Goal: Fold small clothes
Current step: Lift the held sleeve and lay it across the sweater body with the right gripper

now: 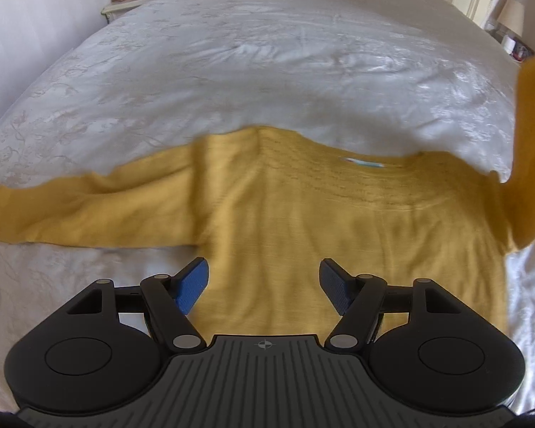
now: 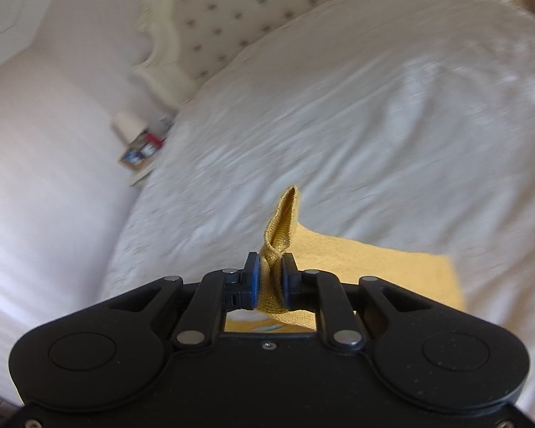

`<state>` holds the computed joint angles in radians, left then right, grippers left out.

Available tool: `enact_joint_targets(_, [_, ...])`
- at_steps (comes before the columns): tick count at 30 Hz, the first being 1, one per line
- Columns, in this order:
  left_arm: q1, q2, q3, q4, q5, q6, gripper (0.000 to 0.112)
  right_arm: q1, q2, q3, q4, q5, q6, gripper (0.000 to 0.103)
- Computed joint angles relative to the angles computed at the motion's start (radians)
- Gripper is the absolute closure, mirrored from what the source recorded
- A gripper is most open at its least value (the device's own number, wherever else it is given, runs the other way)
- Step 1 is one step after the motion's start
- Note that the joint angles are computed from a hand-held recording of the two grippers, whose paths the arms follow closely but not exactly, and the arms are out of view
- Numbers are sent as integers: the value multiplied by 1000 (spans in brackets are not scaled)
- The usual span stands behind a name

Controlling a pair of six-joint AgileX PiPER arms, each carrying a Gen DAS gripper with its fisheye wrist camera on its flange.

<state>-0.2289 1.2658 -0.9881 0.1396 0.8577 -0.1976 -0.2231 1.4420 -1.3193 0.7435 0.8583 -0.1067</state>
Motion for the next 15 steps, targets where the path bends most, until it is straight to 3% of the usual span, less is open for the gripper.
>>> enact_joint_targets(5, [242,35,2,-135,-39,292,45,360,163,-43,-72,-188,154,82])
enact_joint_targets(7, [309,63,-4,-175,-50,378,45,459,241,-69,-97,-228,190,78])
enact_joint_targets(11, [384,120,-23,-219,-67,488,45,593,322,-44,-131,-305,244,71])
enact_joint_targets(13, [406,145,-37,-253,-69,532,45,646,314,-16,-244,-324,350,57])
enact_joint_targets(15, [412,166,-51,-287,-72,567,45,670,279,33,-350,-327,451,54])
